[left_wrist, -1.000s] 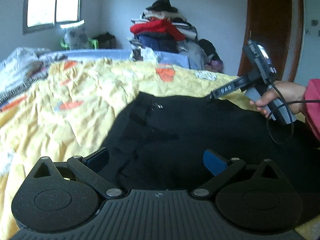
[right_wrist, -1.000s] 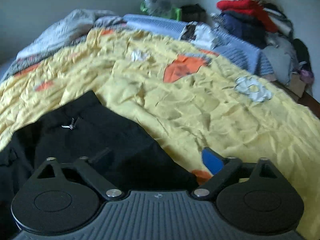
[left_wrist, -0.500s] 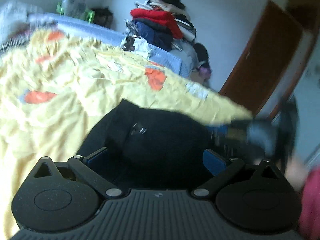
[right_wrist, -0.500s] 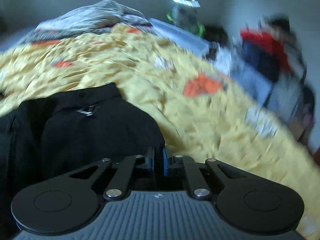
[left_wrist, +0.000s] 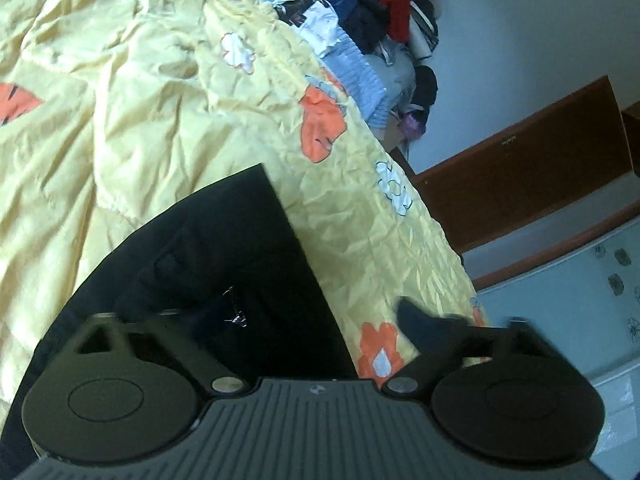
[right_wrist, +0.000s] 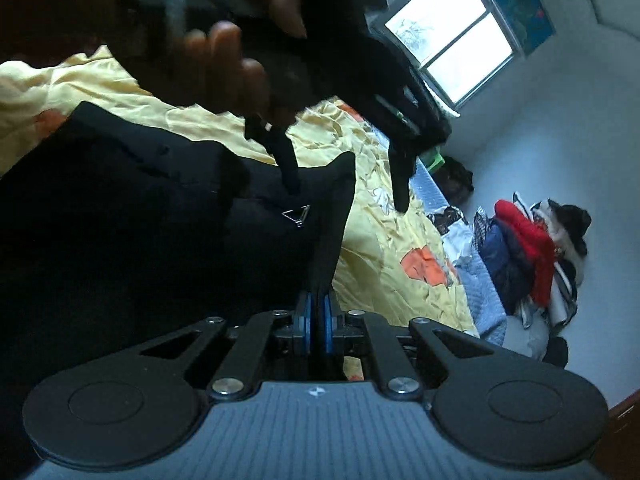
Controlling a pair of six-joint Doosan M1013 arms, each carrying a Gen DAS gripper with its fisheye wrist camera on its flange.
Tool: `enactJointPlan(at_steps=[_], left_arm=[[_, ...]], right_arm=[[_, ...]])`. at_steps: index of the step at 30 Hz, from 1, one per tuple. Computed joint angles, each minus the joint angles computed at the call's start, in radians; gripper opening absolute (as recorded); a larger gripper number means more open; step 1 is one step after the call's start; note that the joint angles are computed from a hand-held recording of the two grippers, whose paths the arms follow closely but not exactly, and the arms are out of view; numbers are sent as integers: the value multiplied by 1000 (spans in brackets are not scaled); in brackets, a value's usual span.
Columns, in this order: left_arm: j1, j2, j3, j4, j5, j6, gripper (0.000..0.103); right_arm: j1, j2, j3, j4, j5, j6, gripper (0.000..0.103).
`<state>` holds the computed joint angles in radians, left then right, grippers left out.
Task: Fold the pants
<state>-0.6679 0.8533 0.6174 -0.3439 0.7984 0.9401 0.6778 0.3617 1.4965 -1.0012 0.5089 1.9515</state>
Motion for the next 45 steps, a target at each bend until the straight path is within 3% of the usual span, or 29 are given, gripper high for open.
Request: enactJointPlan(at_steps=[1, 4, 7, 9, 12, 17, 22, 30, 31, 35, 37, 40, 42, 44, 45], left_arm=[[0, -13, 27, -8, -15, -4, 42], [-2, -57, 110, -26, -71, 24, 9], [-20, -134, 241, 38, -173, 27, 5], [-32, -204, 354, 53, -247, 54, 5], [-33, -287, 490, -43, -299, 153, 5], [-29, -371, 635, -174, -278, 284, 5], [-32, -397, 698, -102, -252, 210, 5], [-53, -387, 708, 100, -261, 82, 7], [-59, -388, 707, 137, -261, 51, 17], [-77, -397, 701, 253, -232, -16, 23], [-89, -407, 704, 337, -219, -66, 32], [-113, -422, 706, 501, -196, -168, 42], [-133, -432, 707, 599, -189, -225, 46], [-138, -437, 706, 555, -205, -176, 50], [-136, -435, 700, 459, -216, -90, 53]], right_arm=[[0, -1, 2, -3, -3, 10, 7], [1, -4, 6, -1, -7, 38, 7], [10, -14, 13, 16, -14, 68, 7], [23, -27, 23, 23, -12, 80, 7], [47, -51, 43, 69, -7, 68, 7], [93, -78, 72, 165, 9, -4, 7], [115, -73, 79, 282, 6, -57, 7], [130, -38, 65, 338, 21, 32, 8], [130, -39, 71, 309, 7, 85, 10], [171, -72, 125, 133, 15, 330, 11], [184, -103, 159, 87, 30, 403, 11], [209, -147, 209, -34, 149, 572, 11], [223, -169, 239, -102, 278, 651, 11], [228, -177, 251, -109, 395, 641, 12], [227, -177, 256, -107, 448, 615, 12]])
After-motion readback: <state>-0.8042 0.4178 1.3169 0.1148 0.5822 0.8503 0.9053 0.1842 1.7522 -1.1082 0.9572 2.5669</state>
